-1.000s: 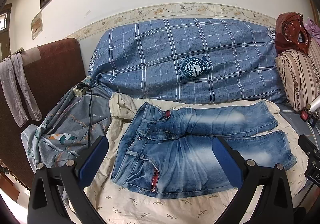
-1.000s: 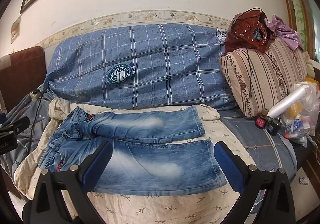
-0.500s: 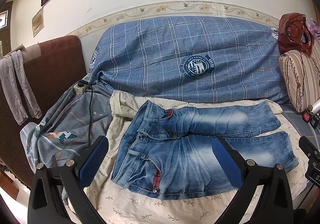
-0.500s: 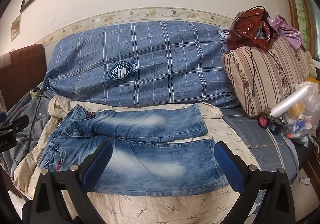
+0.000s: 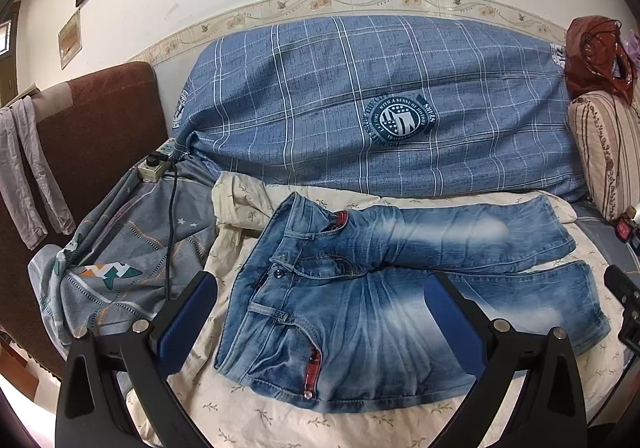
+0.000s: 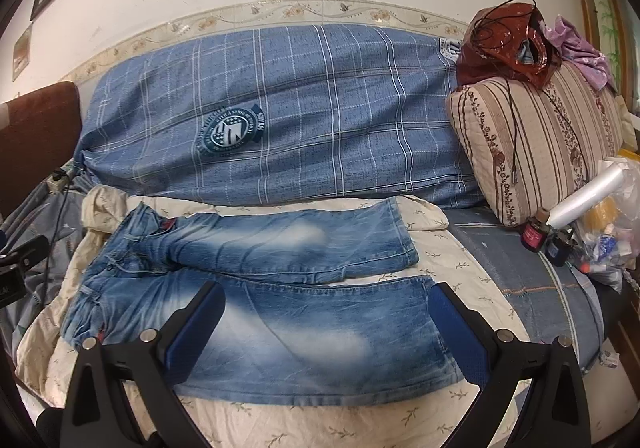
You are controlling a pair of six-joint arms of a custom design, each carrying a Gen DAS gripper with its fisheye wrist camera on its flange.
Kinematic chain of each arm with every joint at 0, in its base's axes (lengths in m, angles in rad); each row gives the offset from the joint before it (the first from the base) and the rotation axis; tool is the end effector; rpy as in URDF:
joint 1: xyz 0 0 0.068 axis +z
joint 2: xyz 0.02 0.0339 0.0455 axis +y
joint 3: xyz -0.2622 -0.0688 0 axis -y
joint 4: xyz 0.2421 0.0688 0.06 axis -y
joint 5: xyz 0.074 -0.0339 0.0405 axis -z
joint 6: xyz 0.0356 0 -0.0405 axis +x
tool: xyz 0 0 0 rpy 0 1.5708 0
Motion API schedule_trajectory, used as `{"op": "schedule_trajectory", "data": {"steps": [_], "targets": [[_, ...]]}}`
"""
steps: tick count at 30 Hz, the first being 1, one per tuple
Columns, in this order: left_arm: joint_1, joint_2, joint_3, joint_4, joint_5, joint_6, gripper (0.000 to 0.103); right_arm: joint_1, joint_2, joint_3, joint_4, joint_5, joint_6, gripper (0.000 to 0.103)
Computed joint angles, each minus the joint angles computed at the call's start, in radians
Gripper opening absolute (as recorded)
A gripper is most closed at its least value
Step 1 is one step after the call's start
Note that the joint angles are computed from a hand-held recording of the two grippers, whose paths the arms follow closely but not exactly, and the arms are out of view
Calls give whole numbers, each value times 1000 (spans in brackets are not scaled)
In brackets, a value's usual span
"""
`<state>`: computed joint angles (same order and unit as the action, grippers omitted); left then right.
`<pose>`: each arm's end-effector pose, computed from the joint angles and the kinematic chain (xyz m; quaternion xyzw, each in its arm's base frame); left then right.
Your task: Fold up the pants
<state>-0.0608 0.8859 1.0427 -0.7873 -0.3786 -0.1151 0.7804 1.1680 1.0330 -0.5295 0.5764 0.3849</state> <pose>0.1709 0.0028 0.3505 -0.1090 0.8729 0.1280 0.4579 0.1891 0.1600 0.3175 -0.0473 0.8696 0.0176 0.4911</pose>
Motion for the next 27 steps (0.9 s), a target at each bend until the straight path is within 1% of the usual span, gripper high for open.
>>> {"op": "schedule_trajectory", "data": {"steps": [3,8,11,14,16,17,18,21,22,25,26,27], "targets": [[29,44,-11,44,20,19,103,-62,39,7,41,-40,-29,102],[126,181,-12,103,112,63,103,-219,131,17,116,-154,-60,102],[187,307,11,146,135,91,103,-352,231,50,148,-254,-59,102],[249,460,88,162,173,142,103,-463,341,109,177,-358,-72,102],[285,586,181,169,173,186,103,-534,442,193,173,-430,-86,102],[296,626,215,173,175,197,103,-562,488,236,176,-467,-86,102],[312,688,276,167,183,210,103,-592,535,286,170,-511,-83,102],[352,874,485,109,212,226,103,-651,682,467,124,-608,-89,102],[361,931,555,88,218,222,103,-661,740,547,95,-628,-96,102],[388,1109,797,2,256,202,103,-671,906,788,0,-631,-97,100],[401,1180,902,-45,273,180,103,-673,962,870,-36,-630,-91,99],[408,1226,969,-77,281,161,103,-673,1024,963,-83,-628,-86,96]]}}
